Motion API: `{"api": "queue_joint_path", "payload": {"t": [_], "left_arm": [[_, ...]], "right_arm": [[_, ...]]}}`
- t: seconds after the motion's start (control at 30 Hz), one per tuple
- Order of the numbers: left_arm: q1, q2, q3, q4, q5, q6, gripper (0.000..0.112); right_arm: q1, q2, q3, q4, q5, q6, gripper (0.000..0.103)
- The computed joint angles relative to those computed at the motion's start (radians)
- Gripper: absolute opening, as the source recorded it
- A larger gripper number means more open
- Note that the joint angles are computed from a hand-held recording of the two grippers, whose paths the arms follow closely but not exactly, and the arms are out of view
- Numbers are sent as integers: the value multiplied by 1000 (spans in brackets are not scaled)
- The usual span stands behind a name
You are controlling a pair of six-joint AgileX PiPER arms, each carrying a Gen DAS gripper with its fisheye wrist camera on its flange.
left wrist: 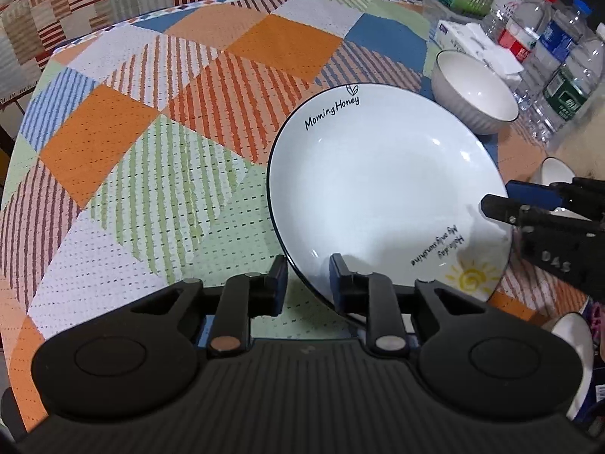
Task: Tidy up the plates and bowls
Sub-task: 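Lower the white plate onto the egg-print plate and open both grippers, then move both grippers toward the white bowl beside the plate stack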
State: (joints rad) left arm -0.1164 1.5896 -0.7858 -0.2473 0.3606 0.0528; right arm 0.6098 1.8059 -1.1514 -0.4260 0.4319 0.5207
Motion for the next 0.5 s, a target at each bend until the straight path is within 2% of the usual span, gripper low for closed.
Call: {"api": "queue_joint_path", "payload": {"t": [0.1,0.23,0.33,0.4,0.5], "left_arm": [[-8,-66,25,41,21,-42,19],[-31,-168,35,105,102,-116,19],[-57,-245,32,152,182,-195,20],[-80,-294,31,171,233,-236,20],[-138,-360,21,219,319,-311,24]], "right_arm": [[-16,-72,49,132,-55,-104,34],[3,-189,108,176,-90,-142,35],[12,-288,166,274,-121,-246,46],[30,-341,197,245,-123,-232,48],[79,-414,218,128,-66,-141,54]]}}
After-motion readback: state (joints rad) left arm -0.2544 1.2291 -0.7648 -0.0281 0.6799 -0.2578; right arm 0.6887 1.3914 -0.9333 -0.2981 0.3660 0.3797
